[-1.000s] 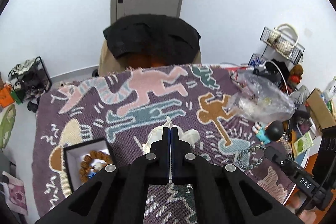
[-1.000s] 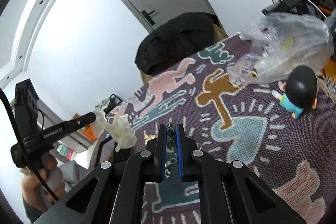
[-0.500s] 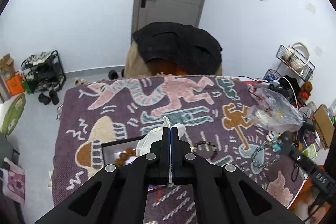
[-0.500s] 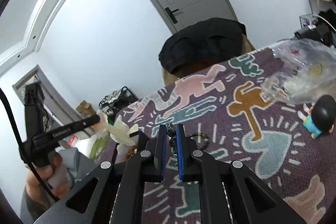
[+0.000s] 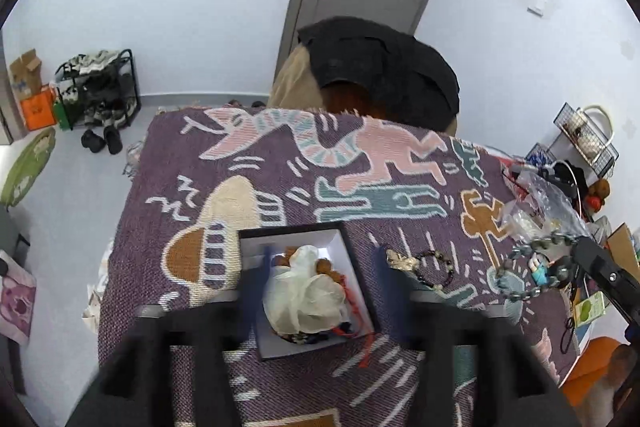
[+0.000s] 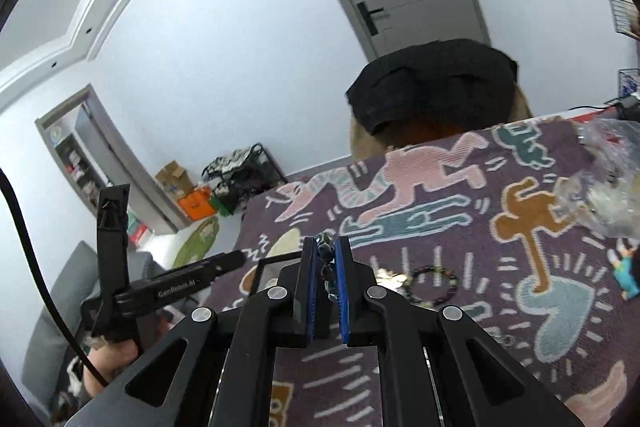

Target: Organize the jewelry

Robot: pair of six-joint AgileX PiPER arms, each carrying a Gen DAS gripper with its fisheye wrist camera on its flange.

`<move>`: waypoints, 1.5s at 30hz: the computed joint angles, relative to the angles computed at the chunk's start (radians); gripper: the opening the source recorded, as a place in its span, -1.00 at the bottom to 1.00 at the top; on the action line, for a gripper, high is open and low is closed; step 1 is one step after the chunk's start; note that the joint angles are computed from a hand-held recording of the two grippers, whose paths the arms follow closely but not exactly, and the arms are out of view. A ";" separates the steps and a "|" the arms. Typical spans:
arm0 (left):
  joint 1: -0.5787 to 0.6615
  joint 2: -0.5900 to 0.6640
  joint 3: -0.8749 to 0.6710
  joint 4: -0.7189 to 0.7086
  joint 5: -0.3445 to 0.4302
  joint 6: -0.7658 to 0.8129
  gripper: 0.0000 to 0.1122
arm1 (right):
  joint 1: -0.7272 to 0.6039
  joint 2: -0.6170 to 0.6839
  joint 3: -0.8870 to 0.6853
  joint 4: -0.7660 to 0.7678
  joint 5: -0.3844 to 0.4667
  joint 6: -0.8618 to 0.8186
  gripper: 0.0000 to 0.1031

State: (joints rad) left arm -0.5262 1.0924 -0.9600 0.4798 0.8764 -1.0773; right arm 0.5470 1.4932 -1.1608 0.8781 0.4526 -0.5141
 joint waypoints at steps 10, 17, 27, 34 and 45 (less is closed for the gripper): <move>0.037 -0.140 0.127 0.037 0.004 -0.037 0.37 | 0.127 0.174 -0.154 -0.113 0.019 0.125 -0.81; 0.131 -0.191 0.188 -0.044 -0.039 0.053 0.37 | 0.213 0.260 -0.266 -0.274 0.024 0.290 -0.81; 0.095 -0.157 0.198 -0.055 -0.076 0.044 0.37 | 0.199 0.238 -0.193 -0.287 -0.043 0.322 0.38; -0.068 -0.062 0.140 0.041 -0.065 -0.108 0.37 | 0.066 0.147 -0.036 -0.177 -0.032 0.228 0.38; -0.256 0.127 -0.001 0.108 -0.049 -0.187 0.37 | -0.153 0.004 0.147 0.082 0.056 -0.084 0.38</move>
State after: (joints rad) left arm -0.7818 1.2193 -0.9605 0.5876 0.8277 -1.2646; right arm 0.3941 1.4968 -1.0135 0.9597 0.5088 -0.5982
